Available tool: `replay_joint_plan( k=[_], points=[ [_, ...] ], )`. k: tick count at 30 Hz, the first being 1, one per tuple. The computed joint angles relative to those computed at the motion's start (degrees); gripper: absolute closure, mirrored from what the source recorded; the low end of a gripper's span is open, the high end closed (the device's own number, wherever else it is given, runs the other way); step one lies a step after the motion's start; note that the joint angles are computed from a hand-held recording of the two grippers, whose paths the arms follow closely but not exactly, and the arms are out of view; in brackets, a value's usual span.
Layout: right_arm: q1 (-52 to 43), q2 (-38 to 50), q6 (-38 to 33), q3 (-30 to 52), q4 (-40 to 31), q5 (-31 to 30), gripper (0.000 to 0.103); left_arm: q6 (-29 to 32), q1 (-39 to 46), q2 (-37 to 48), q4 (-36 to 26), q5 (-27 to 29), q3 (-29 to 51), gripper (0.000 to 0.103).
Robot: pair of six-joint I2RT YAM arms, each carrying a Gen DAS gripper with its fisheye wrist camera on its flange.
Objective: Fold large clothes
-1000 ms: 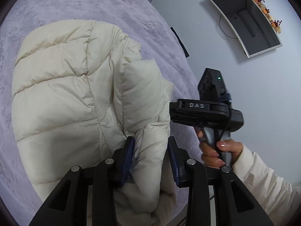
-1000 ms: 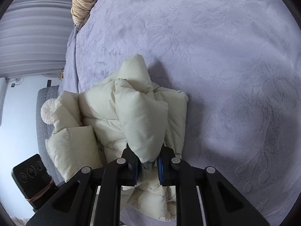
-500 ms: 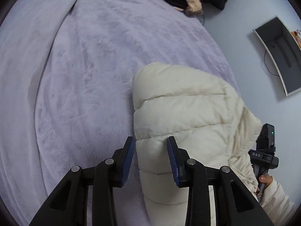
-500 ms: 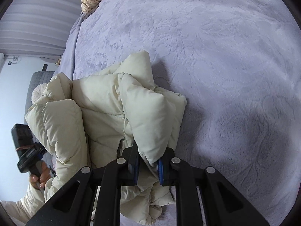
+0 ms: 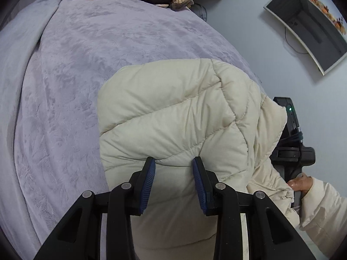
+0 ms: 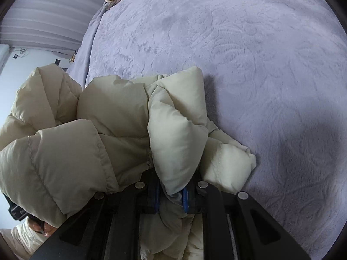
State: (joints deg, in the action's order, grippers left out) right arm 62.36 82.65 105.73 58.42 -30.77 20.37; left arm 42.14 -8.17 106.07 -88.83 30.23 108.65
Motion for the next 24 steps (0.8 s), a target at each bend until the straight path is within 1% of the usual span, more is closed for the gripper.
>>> replay_joint_plan(
  k=[2,6,8,11,13,16,20,21,22,23,24],
  points=[
    [0.9,0.0,1.4,0.4,-1.2,0.4,0.087,-1.2,-1.7,-3.4,3.1,-1.2,-4.1,0.067],
    [2.0,-0.4,3.6,-0.1,-1.7,0.6,0.087,-2.2,-4.0,-6.5,5.3,-1.3,-7.4,0.067],
    [-0.5,1.0,1.8,0.6,-0.4,-0.7,0.087,-2.1,-4.4,-8.1,6.3,-0.9,-9.1,0.067],
    [-0.5,0.9,2.7,-0.8,1.5,-0.7,0.087,-2.7,-6.9,-12.9,13.5,-5.0,-17.3,0.067],
    [-1.0,0.9,2.8,-1.2,2.1,-1.2,0.087,-3.1,-8.2,-15.1,17.2,-7.3,-21.6,0.067],
    [-1.3,-0.3,3.7,-1.6,1.7,-1.9,0.086,-3.6,-9.0,-15.6,18.5,-8.5,-22.9,0.067],
    [-1.1,-2.8,5.4,-1.0,-2.1,-1.8,0.084,-3.3,-9.1,-15.8,18.6,-9.0,-23.2,0.067],
    [-0.7,-3.4,6.1,-0.3,-3.9,-1.3,0.08,-3.4,-9.1,-15.6,18.5,-9.1,-23.0,0.067],
    [-0.1,-4.0,6.8,0.6,-6.1,-0.6,0.07,-3.6,-9.1,-15.7,18.3,-9.3,-22.9,0.067],
    [0.7,-4.5,7.7,1.9,-8.8,0.5,0.051,-3.8,-9.2,-15.5,18.2,-9.4,-22.7,0.067],
    [1.6,-4.8,8.7,3.6,-12.0,1.7,0.036,-3.9,-9.2,-15.4,18.2,-9.5,-22.6,0.067]
  ],
)
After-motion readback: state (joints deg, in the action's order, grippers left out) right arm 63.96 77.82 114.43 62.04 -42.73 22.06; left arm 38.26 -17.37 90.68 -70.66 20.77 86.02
